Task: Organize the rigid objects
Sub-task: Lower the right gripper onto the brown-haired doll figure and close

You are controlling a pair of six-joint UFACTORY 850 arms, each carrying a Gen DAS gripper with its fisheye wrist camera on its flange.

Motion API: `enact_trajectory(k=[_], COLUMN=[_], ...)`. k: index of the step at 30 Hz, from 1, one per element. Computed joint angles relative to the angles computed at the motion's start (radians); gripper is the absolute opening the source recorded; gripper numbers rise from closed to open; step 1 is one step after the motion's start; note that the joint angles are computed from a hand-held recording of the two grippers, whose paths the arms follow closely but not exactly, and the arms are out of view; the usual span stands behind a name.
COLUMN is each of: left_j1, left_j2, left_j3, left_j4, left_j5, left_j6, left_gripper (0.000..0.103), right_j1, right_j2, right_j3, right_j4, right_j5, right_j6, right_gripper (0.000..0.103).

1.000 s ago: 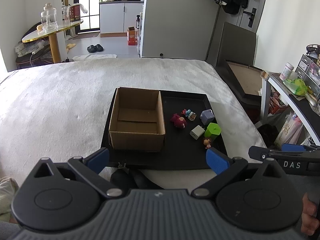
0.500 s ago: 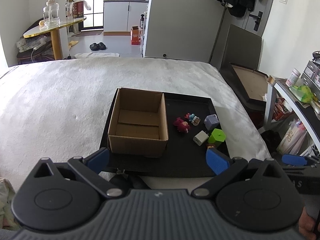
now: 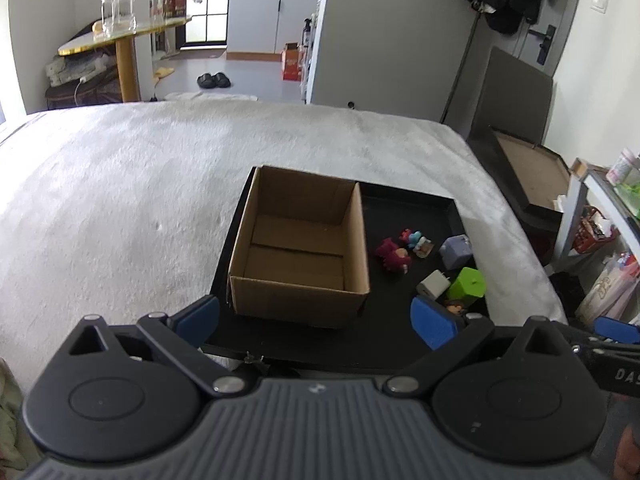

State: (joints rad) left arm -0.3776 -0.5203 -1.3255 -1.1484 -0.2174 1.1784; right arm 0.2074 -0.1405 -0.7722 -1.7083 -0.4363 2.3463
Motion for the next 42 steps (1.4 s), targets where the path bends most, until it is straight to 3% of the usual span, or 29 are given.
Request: enact_trajectory(k=[5,17,23,26,30,35,40,42], left_j1=[-0.003,-0.005,-0.005,-0.004,-0.002,-0.005,-0.006,-0.006], left_j2=[-0.061,-0.167,-0.207,-0.23,-0.269,-0.312,-0.358,-0.379], left_j3=[-0.061,-0.174,-0.233,-0.271,-0.334,-0.4,-0.471,-0.499], left_j4=[0.198,0.407,0.494,0.614,0.73,0.927,1.004,1.03], left_j5=[0.018,0.031,0.035,0.041,0.024,0.011,-0.017,-0.031], left_j6=[-0.209,-0.432,-0.521,-0.648,-0.779,-0.97,-1.043,-1.066], left_gripper=[0.101,0.1,0.1,0.099,0.091,0.084,0.084,0.08], right_j1=[-0.033,-0.099,-0.132,-0.154,-0.181,-0.211,-0.23,-0.237], right_j2=[-0.036,-0.116,-0.158,-0.186,-0.236,-0.288,-0.343,-0.361], right_j3=[-0.002,-0.039,-0.064,-0.088,-0.136,-0.196,-0.262,-0.276], right_j4=[-0.085,-0.222,-0.315,-0.369,-0.369,-0.304,-0.126,-0.175], right_j5=[0.01,0.037,0.062,0.097,0.15,0.226,0.275,0.288], right_j6=[0.101,0.229,0.299,0.346,0.319,0.237,0.034,0.082], right_gripper=[0.103,0.099,0.094,0.086,0.074,0.071,0.068,0.06])
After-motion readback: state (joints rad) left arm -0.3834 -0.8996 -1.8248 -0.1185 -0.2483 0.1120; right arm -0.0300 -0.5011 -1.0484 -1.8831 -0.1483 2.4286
